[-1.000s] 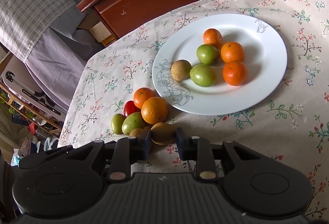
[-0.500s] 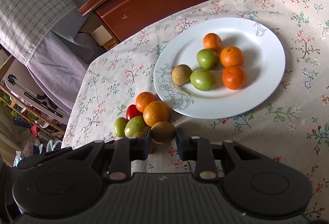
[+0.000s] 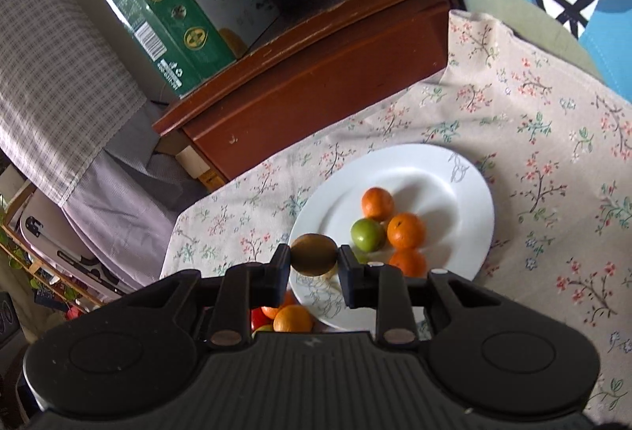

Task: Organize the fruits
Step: 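Release the tomato on the plate with the left gripper while the right releases the kiwi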

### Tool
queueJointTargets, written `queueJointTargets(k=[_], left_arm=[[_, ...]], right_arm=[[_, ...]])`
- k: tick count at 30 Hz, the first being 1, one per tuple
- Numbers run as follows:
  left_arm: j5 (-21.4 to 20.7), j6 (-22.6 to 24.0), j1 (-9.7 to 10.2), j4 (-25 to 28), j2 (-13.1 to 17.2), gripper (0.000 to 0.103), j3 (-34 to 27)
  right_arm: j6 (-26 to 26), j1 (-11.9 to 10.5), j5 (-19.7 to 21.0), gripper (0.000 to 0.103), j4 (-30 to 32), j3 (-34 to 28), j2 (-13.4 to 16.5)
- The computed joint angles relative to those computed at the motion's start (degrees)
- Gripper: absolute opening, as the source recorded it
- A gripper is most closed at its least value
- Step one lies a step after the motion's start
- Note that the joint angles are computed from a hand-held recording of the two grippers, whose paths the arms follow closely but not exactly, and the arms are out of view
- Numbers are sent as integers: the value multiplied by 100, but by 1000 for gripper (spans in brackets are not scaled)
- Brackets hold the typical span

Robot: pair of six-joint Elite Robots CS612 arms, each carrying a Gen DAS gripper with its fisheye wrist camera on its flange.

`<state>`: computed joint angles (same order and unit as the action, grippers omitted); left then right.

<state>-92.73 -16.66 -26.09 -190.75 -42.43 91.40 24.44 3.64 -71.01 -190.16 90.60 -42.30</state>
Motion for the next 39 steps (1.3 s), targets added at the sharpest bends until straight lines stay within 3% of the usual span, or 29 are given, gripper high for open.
queueJointTargets(k=[10,13,23,32,33,35,37,39], left_arm=[[-333,322,39,463,218,19,-611],[-251,519,18,560,298,19,-755],[-521,313,71,1002,607,19,-1294],[-492,321,62,1219,756,22,-1570],[-489,314,65,1225,751,24,-1572],[-435,260,67,1200,724,37,-1550],[-335,235,62,1095,677,60,-1491],[-230,239,55,1077,614,72,-1438]], right_arm=[[267,-100,-156,26,430,-175,26],[437,-126,-229,26,620,-227,66],[913,-165,-392,26,990,-296,139],[1064,-163,-523,29,913,-346,197],[1022,-155,-551,29,887,-348,197],[924,-145,-563,29,843,-351,195],[867,-143,-503,29,769,-357,204],[777,-139,-450,30,725,-362,204]])
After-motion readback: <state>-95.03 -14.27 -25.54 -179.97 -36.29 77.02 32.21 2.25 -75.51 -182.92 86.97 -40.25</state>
